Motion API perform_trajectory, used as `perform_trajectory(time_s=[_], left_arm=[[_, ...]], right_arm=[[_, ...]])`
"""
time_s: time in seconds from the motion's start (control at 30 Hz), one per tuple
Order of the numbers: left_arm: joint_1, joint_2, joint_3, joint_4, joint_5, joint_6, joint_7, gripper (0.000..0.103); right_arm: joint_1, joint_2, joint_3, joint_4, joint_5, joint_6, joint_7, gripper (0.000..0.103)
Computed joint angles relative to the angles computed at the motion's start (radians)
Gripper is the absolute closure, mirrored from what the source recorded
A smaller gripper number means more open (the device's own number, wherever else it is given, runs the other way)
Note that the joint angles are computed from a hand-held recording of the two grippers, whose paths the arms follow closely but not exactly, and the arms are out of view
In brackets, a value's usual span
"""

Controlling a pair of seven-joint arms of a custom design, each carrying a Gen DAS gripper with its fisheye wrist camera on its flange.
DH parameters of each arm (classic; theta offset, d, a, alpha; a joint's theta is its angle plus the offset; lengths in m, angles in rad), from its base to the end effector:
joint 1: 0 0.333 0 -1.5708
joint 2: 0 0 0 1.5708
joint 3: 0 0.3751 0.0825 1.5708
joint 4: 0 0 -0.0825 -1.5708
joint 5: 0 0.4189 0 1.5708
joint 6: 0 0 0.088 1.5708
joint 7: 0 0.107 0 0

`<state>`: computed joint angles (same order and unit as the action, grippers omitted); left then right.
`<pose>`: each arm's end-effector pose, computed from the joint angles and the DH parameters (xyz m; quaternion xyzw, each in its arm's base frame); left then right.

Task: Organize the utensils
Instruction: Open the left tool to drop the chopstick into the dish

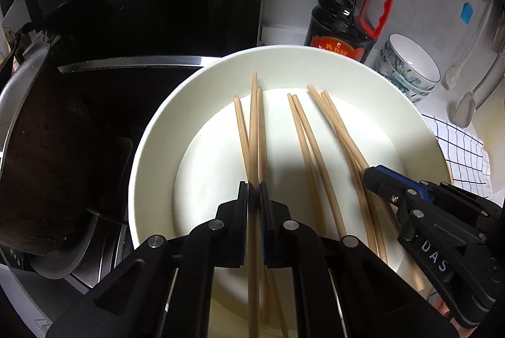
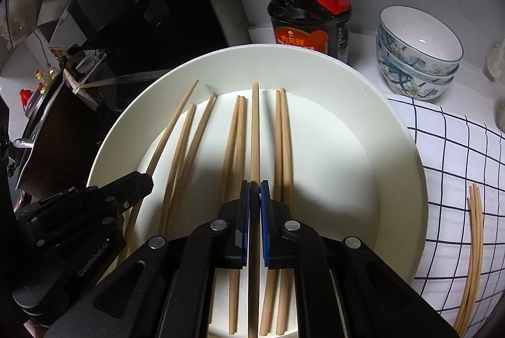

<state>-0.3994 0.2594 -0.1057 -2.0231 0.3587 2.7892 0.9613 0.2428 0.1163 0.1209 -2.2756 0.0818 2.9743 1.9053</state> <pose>0.5842 -0.3362 0.4116 -0.6141 0.7436 -0.2225 0.1432 0.5665 0.2080 0.4049 -0.6592 0.6946 -0.0989 0.2706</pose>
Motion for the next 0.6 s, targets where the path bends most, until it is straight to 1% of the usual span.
perform_trajectory(time_s=[0.03, 0.07, 0.1, 0.13, 0.17, 0.2, 0.3, 0.37, 0.43, 0.47, 0.5, 0.57, 0.6], left_arm=[[0.004, -0.001, -0.004, 0.0, -0.011, -0.005, 0.006, 0.088], [0.007, -0.004, -0.005, -0.004, -0.018, -0.004, 0.006, 0.073], [0.001, -0.011, 0.003, -0.01, -0.006, -0.001, -0.011, 0.05], [-0.01, -0.019, 0.019, -0.019, 0.024, 0.007, -0.045, 0.038], [-0.019, -0.027, 0.032, -0.028, 0.056, 0.019, -0.079, 0.03], [-0.025, -0.037, 0.042, -0.038, 0.089, 0.026, -0.111, 0.03], [-0.009, -0.054, 0.029, -0.049, 0.112, 0.01, -0.135, 0.03], [-0.002, -0.065, 0.022, -0.056, 0.133, 0.0, -0.157, 0.03], [0.004, -0.077, 0.016, -0.063, 0.16, -0.008, -0.18, 0.027], [0.006, -0.082, 0.014, -0.067, 0.177, -0.011, -0.197, 0.021], [0.008, -0.089, 0.012, -0.074, 0.194, -0.009, -0.217, 0.015], [0.018, -0.099, 0.001, -0.086, 0.212, -0.004, -0.235, 0.014], [0.024, -0.103, -0.007, -0.091, 0.211, -0.005, -0.233, 0.014]], right_arm=[[0.004, -0.002, -0.007, -0.003, -0.013, 0.003, 0.016, 0.096], [0.004, -0.004, -0.008, -0.006, -0.015, 0.006, 0.021, 0.095], [0.005, -0.009, -0.012, -0.011, -0.024, 0.011, 0.03, 0.094], [0.007, -0.016, -0.016, -0.017, -0.035, 0.015, 0.042, 0.094], [0.007, -0.023, -0.017, -0.025, -0.038, 0.02, 0.047, 0.093], [0.007, -0.032, -0.017, -0.033, -0.039, 0.024, 0.05, 0.091], [0.02, -0.06, -0.04, -0.064, -0.108, 0.044, 0.117, 0.089], [0.02, -0.073, -0.041, -0.078, -0.117, 0.047, 0.13, 0.087], [0.019, -0.089, -0.038, -0.095, -0.095, 0.052, 0.118, 0.08], [0.02, -0.094, -0.038, -0.101, -0.089, 0.055, 0.118, 0.074], [0.022, -0.105, -0.04, -0.114, -0.089, 0.064, 0.129, 0.073], [0.025, -0.119, -0.045, -0.131, -0.125, 0.074, 0.172, 0.073], [0.022, -0.129, -0.048, -0.143, -0.187, 0.081, 0.231, 0.073]])
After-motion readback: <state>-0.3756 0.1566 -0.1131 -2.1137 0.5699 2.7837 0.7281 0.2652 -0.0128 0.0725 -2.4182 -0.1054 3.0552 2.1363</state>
